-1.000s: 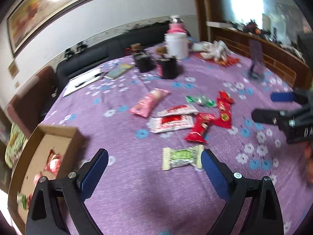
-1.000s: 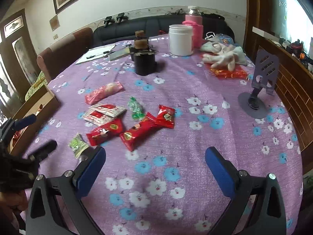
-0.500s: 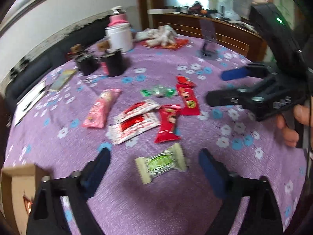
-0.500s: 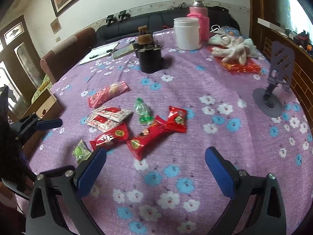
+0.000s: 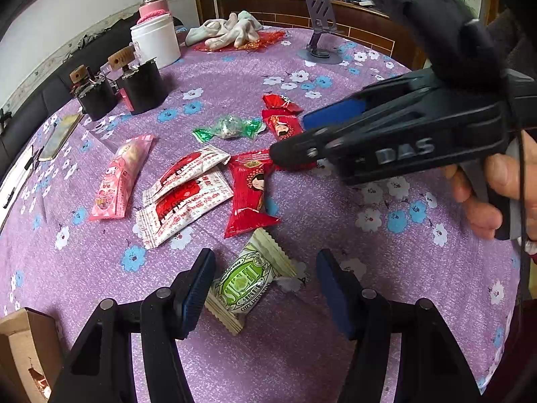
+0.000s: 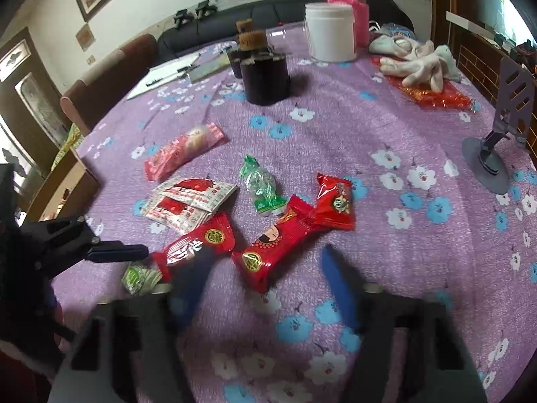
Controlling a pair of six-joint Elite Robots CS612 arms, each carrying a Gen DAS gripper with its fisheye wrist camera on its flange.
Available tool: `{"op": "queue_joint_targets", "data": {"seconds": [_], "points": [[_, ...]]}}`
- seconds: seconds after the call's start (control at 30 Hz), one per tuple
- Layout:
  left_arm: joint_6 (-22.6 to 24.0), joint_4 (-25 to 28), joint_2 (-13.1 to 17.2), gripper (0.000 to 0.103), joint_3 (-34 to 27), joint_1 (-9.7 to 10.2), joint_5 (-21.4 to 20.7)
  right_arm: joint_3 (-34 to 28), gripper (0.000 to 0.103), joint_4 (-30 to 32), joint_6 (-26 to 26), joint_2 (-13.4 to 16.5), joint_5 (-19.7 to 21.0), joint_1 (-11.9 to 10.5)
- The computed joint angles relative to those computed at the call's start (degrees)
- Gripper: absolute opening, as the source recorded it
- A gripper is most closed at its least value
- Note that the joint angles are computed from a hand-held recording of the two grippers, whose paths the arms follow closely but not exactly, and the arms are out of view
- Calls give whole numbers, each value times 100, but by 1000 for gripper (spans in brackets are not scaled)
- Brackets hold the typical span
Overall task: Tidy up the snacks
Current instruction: 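Grasp the green-white candy with the left tool while the right tool grasps a red packet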
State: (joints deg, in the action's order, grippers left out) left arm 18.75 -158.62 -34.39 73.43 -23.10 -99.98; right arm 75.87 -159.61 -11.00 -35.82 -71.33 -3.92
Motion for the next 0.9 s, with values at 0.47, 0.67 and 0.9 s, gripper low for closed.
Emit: {"op": "queue_joint_targets", "data": {"seconds": [0.47, 0.67, 0.9], "points": [[-603, 89, 39, 56, -103, -35, 172, -178, 40, 95, -46, 93, -443, 119], [-624, 76, 5, 33, -55, -29, 211, -143, 25, 117, -83, 70, -332, 84], [-675, -16, -50, 30, 70, -38, 214, -27, 19, 10, -100, 23, -175, 61]]}}
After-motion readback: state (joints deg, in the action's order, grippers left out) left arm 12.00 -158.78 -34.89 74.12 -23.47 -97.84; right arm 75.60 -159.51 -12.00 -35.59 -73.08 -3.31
